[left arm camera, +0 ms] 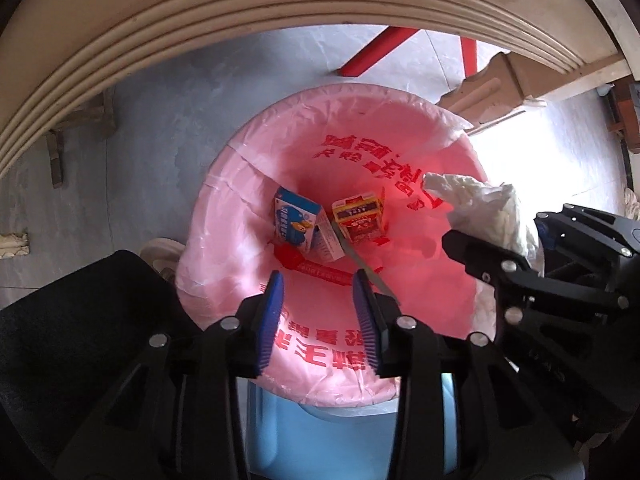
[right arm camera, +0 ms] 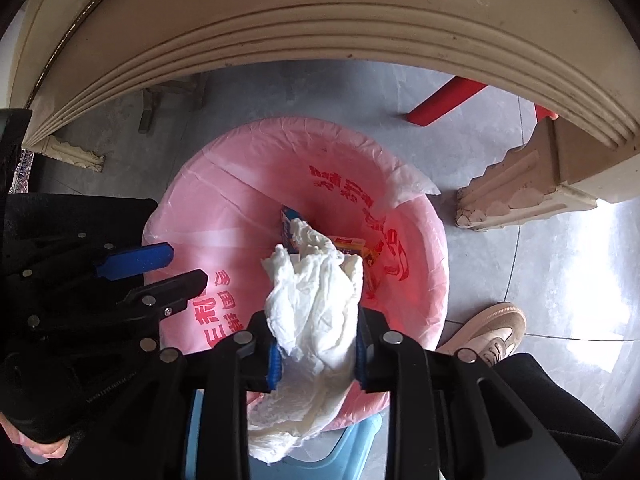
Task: Collect trash
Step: 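Open the left tool to drop the red block while the right tool drops the tissue, then raise both tools and move them over the snack wrapper and plastic bag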
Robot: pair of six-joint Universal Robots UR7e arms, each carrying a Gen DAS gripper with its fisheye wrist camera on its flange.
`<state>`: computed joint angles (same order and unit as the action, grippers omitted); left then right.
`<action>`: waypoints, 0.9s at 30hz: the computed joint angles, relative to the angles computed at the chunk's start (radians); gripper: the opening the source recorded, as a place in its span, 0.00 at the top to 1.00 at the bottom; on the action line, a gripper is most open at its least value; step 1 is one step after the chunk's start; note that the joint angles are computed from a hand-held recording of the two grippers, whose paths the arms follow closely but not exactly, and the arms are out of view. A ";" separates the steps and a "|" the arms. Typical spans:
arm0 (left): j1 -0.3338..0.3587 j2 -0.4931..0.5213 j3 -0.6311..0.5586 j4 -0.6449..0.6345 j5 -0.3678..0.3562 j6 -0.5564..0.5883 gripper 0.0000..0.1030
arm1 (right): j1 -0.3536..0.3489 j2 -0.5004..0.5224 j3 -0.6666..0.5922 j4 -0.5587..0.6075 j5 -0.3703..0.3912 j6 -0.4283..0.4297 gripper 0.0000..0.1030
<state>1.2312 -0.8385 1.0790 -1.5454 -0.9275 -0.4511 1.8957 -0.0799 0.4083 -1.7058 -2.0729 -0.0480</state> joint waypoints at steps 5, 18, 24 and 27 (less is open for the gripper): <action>-0.003 0.005 -0.012 0.021 0.038 -0.014 0.54 | -0.003 -0.006 0.007 -0.014 -0.021 0.025 0.41; -0.016 0.025 -0.049 0.122 0.080 -0.033 0.39 | -0.016 -0.008 -0.009 0.017 0.002 0.083 0.37; -0.036 0.006 -0.015 0.074 0.105 0.004 0.34 | -0.014 -0.027 0.015 -0.009 0.006 0.078 0.31; -0.060 -0.017 0.021 0.038 0.141 0.024 0.34 | -0.008 -0.062 0.068 -0.045 0.007 0.075 0.31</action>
